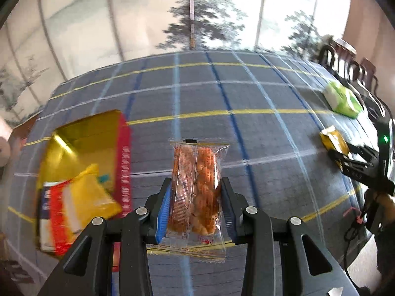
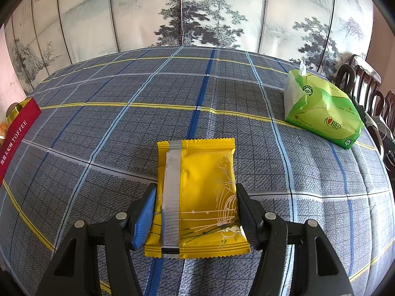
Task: Organize snacks
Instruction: 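Carry the orange snack bag into the gold tin and open the left tool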
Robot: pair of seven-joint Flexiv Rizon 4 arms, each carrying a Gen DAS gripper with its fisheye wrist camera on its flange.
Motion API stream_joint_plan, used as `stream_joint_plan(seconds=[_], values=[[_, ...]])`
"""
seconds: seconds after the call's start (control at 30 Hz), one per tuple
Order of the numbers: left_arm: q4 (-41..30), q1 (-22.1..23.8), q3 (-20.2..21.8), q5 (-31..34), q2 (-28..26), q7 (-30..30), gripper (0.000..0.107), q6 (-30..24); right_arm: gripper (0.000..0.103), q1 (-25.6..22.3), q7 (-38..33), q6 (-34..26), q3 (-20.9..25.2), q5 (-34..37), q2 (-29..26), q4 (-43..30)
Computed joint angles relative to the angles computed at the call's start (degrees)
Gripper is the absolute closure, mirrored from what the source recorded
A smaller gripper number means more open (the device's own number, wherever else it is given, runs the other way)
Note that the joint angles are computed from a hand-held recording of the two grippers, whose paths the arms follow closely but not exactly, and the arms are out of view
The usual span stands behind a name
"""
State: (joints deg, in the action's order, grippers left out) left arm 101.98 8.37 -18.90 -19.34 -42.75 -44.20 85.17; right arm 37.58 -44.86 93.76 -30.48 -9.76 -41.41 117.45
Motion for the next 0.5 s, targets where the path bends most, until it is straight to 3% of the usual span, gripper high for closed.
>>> stream_joint_plan(seconds=[0.5], values=[[-6.21,-2.95,12.50,0.69,-1.59,-11.02,0.073,-1.93,0.040,0.00,-0.09,-0.03,0.00,0.06,0.03,0.01]])
